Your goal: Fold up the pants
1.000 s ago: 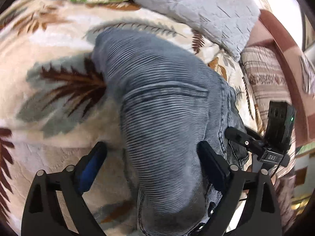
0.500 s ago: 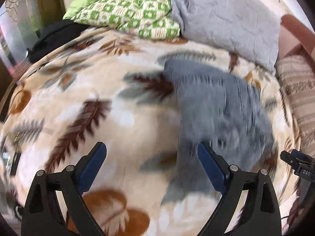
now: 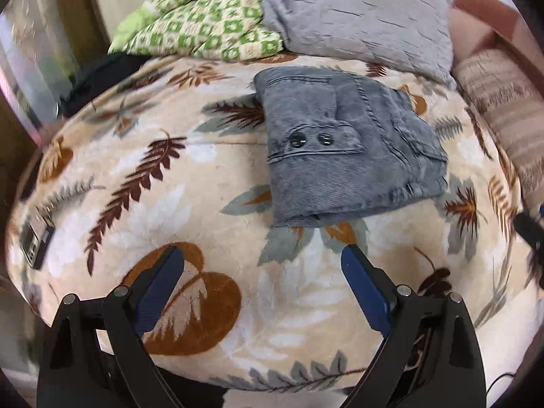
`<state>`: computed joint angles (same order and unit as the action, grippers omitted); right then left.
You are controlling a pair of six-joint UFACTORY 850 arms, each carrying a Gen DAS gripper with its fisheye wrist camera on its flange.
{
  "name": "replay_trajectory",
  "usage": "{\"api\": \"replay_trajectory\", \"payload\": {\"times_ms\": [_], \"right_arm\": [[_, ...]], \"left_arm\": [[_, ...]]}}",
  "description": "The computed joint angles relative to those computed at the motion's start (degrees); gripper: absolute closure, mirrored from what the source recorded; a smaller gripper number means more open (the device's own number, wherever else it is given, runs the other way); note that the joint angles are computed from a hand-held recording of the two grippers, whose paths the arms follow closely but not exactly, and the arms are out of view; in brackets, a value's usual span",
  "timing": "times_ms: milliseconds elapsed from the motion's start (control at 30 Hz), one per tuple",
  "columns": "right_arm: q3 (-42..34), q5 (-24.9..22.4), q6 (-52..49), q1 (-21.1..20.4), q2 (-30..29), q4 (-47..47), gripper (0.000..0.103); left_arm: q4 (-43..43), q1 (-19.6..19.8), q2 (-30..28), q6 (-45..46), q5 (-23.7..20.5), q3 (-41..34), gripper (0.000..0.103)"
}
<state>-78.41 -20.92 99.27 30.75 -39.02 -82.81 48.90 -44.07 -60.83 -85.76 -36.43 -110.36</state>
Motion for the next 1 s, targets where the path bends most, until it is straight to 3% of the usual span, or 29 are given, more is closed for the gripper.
{"api": "replay_trajectory", "payload": {"times_ms": [500, 667, 1000], "right_arm": [[2.2, 0.8, 0.5, -0.3, 1.4, 0.9, 0.0], [2.0, 0.8, -0.1, -0.6, 1.1, 1.6, 0.0], [1.8, -0.5, -2.1, -0.9, 0.9, 3.3, 0.0]], "left_arm": [[-5.2, -0.8, 0.6, 7.4, 4.1, -0.5, 0.008], [-3.5, -1.1, 1.1, 6.1, 4.8, -0.1, 0.008], [0.3, -2.1, 1.1, 3.6, 2.6, -1.0, 0.008]]}}
